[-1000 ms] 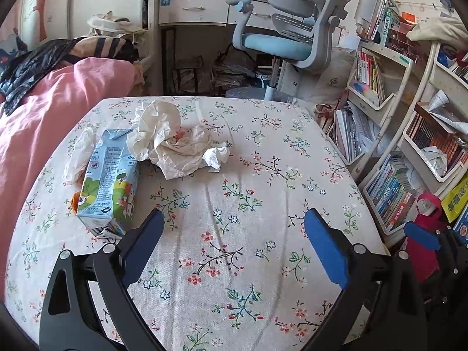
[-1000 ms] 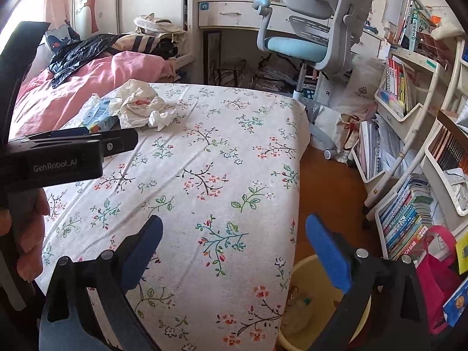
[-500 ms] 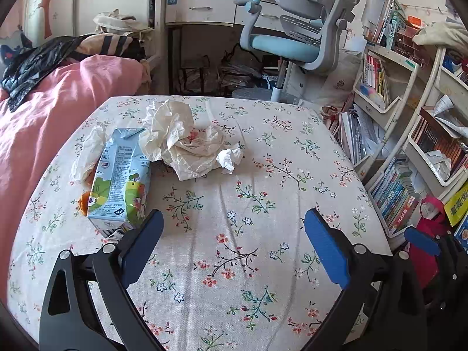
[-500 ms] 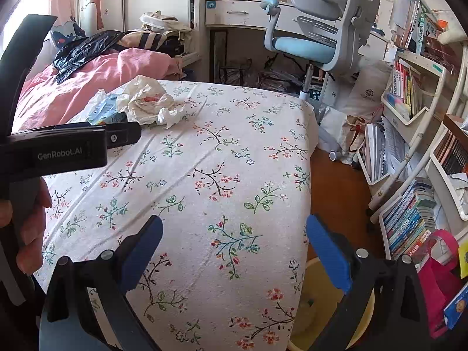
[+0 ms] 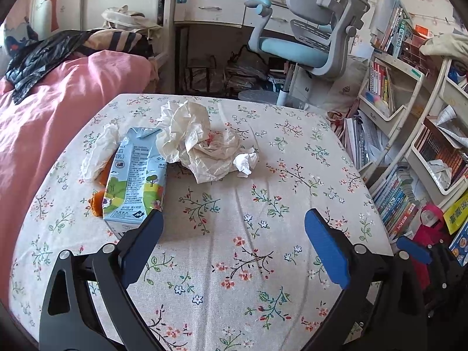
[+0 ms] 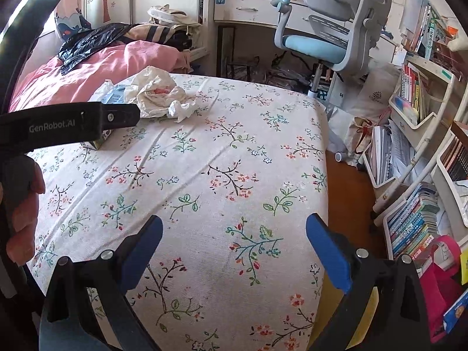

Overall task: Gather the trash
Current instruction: 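Lower the left tool onto the white tissue beside the orange peel and close it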

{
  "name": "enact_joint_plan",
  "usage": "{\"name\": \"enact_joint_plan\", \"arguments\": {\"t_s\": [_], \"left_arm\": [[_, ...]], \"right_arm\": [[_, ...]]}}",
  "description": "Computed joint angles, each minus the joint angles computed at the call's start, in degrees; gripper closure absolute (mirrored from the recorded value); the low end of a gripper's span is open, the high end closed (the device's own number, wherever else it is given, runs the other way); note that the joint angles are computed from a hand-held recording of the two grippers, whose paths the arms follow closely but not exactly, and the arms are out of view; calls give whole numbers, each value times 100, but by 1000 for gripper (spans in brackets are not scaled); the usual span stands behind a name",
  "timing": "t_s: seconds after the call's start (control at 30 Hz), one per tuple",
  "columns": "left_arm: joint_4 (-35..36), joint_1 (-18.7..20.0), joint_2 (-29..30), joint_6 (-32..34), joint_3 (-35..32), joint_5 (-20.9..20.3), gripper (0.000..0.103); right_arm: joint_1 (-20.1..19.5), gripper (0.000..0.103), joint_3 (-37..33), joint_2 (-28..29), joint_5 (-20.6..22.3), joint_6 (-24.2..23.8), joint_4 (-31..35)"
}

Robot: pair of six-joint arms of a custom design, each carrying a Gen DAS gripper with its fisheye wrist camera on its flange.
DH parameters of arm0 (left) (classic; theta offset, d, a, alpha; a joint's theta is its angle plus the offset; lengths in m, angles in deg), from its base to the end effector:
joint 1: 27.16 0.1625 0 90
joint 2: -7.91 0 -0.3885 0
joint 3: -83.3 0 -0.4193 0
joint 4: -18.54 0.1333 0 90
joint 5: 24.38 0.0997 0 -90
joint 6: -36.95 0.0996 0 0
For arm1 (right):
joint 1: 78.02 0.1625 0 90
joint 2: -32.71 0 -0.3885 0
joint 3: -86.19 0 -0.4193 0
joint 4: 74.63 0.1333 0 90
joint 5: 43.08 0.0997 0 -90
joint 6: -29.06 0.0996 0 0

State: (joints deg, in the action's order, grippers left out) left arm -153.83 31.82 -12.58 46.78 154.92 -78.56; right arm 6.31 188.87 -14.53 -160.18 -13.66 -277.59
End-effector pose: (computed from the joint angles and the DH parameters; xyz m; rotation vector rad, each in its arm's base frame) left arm -0.2245 -0.7451 -0.0453 0.6615 2.4244 -0.8365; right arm 0.0253 -0.6356 0.1389 0.4187 -2.1559 0.8749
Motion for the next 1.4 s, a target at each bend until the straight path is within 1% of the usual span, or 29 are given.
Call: {"name": "enact_joint_plan", "arguments": {"t_s": [0.4,0.63,0.77,0.9,0.97,1.13,1.27,1.4], "left_arm": [[-259,97,-68,-90,-81,150,9],[-848,193,-22,32,-321,522,9],[-532,357,123,-81,-798,646,9],[164,474,293,-236,-1253,646,9],[372,482,375,-189,-1392,652,9],[698,466,599,22,-1720,811,9],[1049,513,674,-75,-1916,755,9],[1336,553,758,-68,-2095,559,9]], "right_arm": [[17,9,-68,31,35,-20,69],[49,9,-165,81,60,-9,147],[82,9,-260,126,95,-11,221],[92,9,-335,179,117,-42,298],[92,9,-386,211,112,-50,365],[117,9,-452,248,141,-73,509],[172,9,-494,318,143,-199,542],[202,9,-502,393,96,-382,516]]}}
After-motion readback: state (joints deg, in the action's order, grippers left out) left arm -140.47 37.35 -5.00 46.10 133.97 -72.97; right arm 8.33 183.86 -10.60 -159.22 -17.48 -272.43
